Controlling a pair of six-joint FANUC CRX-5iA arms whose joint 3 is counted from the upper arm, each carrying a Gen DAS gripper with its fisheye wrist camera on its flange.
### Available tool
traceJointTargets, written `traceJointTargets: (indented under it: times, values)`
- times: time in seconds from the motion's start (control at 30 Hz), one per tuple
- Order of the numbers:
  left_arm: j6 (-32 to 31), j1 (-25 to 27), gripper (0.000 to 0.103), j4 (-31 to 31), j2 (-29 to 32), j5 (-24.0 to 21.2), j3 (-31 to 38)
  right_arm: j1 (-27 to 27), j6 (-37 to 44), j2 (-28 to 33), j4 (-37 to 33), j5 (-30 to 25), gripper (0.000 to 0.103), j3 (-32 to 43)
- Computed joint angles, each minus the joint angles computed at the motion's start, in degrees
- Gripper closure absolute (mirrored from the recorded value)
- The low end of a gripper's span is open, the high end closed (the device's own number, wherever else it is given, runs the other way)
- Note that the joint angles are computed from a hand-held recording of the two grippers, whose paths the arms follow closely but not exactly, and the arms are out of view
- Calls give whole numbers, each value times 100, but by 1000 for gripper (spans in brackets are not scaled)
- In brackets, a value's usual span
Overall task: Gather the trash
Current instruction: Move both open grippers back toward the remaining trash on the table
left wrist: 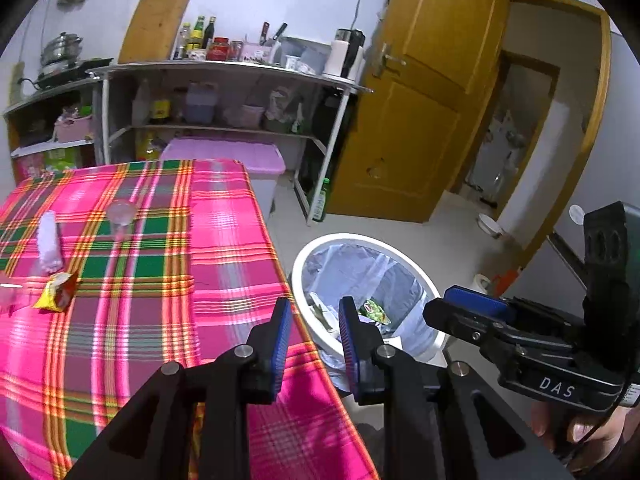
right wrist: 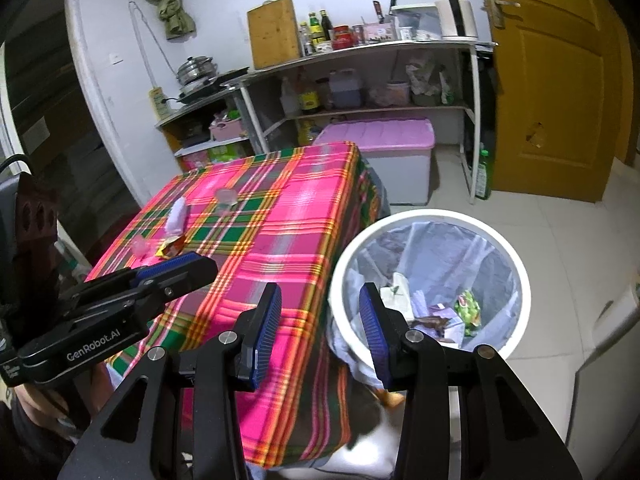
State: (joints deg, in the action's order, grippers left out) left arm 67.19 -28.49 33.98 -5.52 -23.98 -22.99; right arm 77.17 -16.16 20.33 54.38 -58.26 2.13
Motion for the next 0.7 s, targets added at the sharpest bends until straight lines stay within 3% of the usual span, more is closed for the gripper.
traceJointTargets:
  times: [0.7]
  values:
    - [656, 279, 79, -698, -453, -22, -183, -5, 295, 93, 25, 276, 54, 120]
